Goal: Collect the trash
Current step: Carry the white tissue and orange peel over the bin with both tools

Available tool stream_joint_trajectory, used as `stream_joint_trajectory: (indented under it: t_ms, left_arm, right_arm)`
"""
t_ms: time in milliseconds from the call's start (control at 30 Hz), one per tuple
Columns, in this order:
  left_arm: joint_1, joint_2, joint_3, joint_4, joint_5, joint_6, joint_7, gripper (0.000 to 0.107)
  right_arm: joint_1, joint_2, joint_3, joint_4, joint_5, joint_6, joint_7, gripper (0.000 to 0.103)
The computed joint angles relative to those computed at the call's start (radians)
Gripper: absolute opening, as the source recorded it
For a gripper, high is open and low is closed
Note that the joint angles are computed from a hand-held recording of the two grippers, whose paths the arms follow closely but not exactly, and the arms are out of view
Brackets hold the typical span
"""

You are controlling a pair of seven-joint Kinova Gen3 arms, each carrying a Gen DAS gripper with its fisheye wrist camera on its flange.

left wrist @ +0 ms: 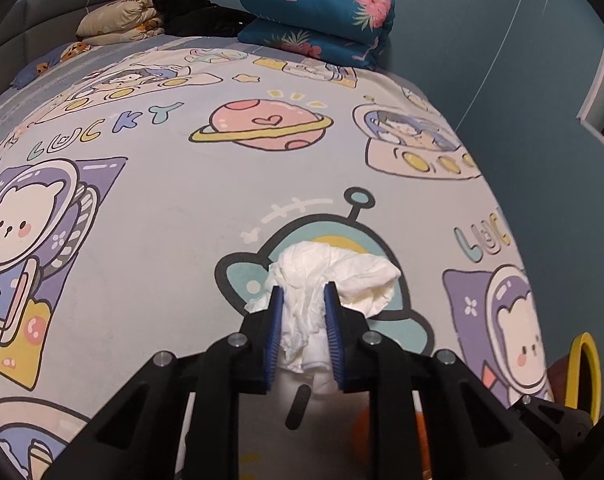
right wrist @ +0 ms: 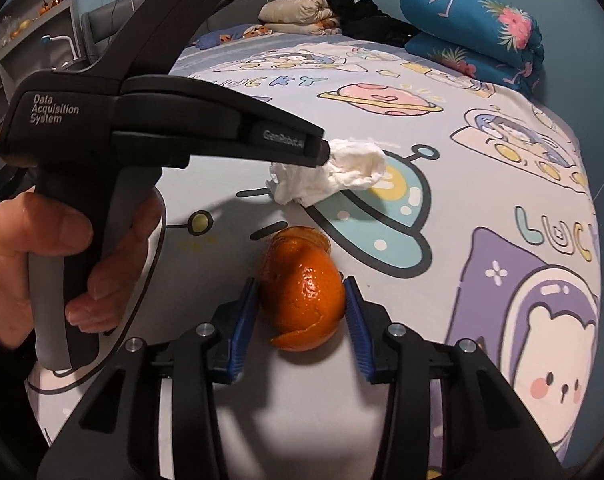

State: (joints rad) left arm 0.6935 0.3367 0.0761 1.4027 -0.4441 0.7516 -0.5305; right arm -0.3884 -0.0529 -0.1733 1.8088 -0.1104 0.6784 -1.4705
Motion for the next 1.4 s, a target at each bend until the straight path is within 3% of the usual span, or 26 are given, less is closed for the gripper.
stream_joint_trajectory:
  t_ms: [267, 567, 867, 967, 1133, 1400]
  left_arm:
    - [0.038, -0.070, -0.012, 0.077, -0.098, -0.041, 0.133, 0.020]
    - [0.133, -0.124, 0.064, 0.086, -0.277, 0.067, 0.293, 0.020]
    - [0.268, -0.123, 0.151, -0.006, -0.395, 0.233, 0.357, 0.019]
    - [0.320, -0.102, 0.166, -0.072, -0.424, 0.291, 0.349, 0.019]
    - [0.399, -0.063, 0.167, -0.183, -0.448, 0.316, 0.300, 0.019]
    - [0.501, 0.028, 0.124, -0.367, -0.419, 0.297, 0.162, 0.019]
  right_arm:
    - [0.012, -0.078, 0.005, 0.020, 0.004, 0.038, -0.024, 0.039]
    - [0.048, -0.242, 0.059, 0.071, -0.049, 0.121, 0.004, 0.039]
    - [0.120, -0.458, 0.197, 0.101, -0.092, 0.254, 0.068, 0.039]
    - [0.157, -0.523, 0.225, 0.102, -0.087, 0.286, 0.069, 0.039]
    - [0.208, -0.591, 0.284, 0.087, -0.065, 0.325, 0.069, 0.039]
    - [0.273, -0.648, 0.369, 0.053, -0.014, 0.344, 0.069, 0.039]
